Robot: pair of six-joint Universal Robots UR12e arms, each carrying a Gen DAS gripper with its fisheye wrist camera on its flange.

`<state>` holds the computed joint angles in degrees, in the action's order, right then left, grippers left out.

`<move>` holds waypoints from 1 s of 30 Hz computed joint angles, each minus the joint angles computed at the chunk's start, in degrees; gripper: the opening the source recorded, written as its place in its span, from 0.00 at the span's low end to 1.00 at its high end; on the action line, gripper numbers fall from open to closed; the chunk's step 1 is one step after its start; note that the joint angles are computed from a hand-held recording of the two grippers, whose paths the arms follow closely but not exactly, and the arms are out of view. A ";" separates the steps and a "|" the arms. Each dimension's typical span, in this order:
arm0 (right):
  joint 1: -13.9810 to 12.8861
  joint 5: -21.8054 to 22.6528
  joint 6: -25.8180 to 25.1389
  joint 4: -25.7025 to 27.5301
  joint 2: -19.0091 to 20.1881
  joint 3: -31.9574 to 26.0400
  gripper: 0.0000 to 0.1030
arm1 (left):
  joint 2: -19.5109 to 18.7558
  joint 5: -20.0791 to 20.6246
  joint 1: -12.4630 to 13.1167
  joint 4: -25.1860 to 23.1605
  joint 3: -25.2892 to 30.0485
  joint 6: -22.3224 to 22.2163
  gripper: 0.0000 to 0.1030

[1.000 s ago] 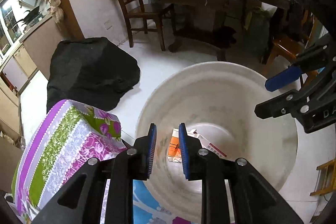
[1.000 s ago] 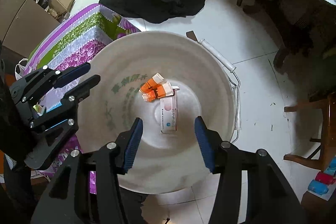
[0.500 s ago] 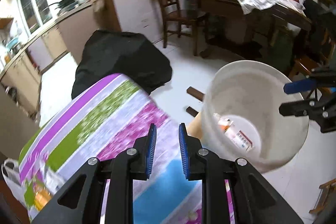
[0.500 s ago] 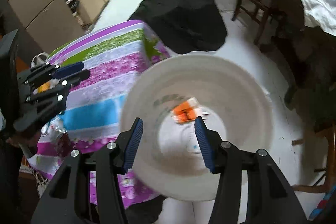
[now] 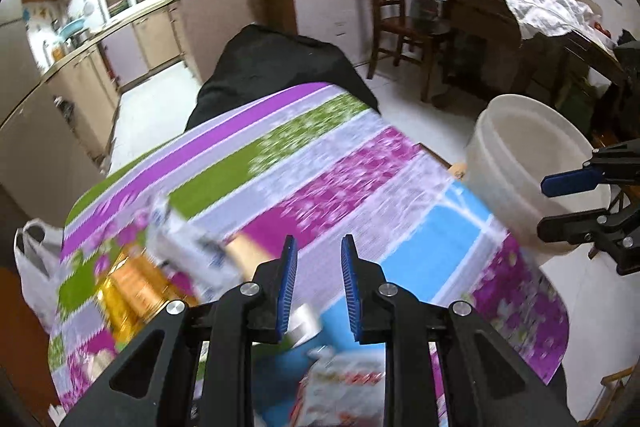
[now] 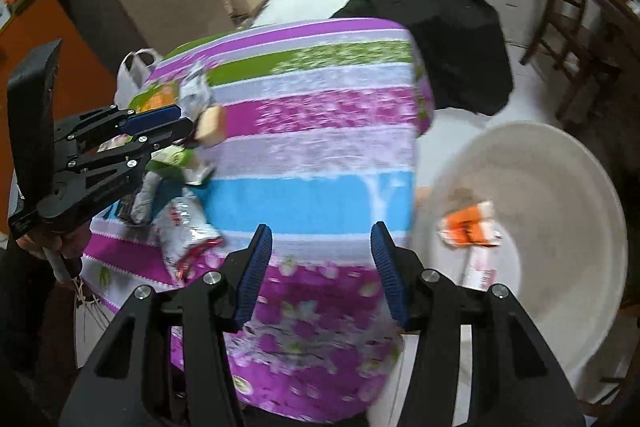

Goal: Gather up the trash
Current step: 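Swing both tools back from the bucket toward the table, then grasp the white snack bag with the right gripper while the left gripper grasps the white tissue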

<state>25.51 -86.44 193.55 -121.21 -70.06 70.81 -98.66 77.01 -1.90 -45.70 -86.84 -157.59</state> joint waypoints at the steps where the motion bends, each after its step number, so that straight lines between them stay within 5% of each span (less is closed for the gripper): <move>1: 0.39 0.07 -0.12 0.01 0.57 -0.53 0.51 | 0.29 0.17 0.48 0.23 -0.47 -0.34 0.25; 11: 3.76 2.85 -4.77 -5.55 4.64 -2.17 0.74 | 4.34 5.11 6.25 5.42 -6.58 -4.77 0.37; 15: 4.89 4.43 -8.90 -8.85 5.66 -2.22 0.90 | 6.95 6.34 10.03 9.58 -10.34 -8.57 0.66; 17: 5.52 4.39 -11.72 -9.91 6.13 -2.36 0.94 | 8.36 6.28 12.25 10.73 -12.03 -10.62 0.68; 24: 6.40 3.49 -16.94 -7.30 8.25 -4.44 0.94 | 12.97 4.06 18.51 10.73 -17.39 -13.15 0.69; 26: 6.51 3.09 -17.30 -6.68 8.91 -5.00 0.94 | 14.00 3.40 19.17 9.71 -18.67 -13.09 0.69; 30: 6.65 2.97 -18.15 -6.34 9.64 -5.31 0.94 | 14.68 4.28 18.16 8.36 -20.45 -20.50 0.74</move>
<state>32.17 -83.46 175.40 -127.55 -60.43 65.50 -83.98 81.29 16.26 -37.34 -107.29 -178.09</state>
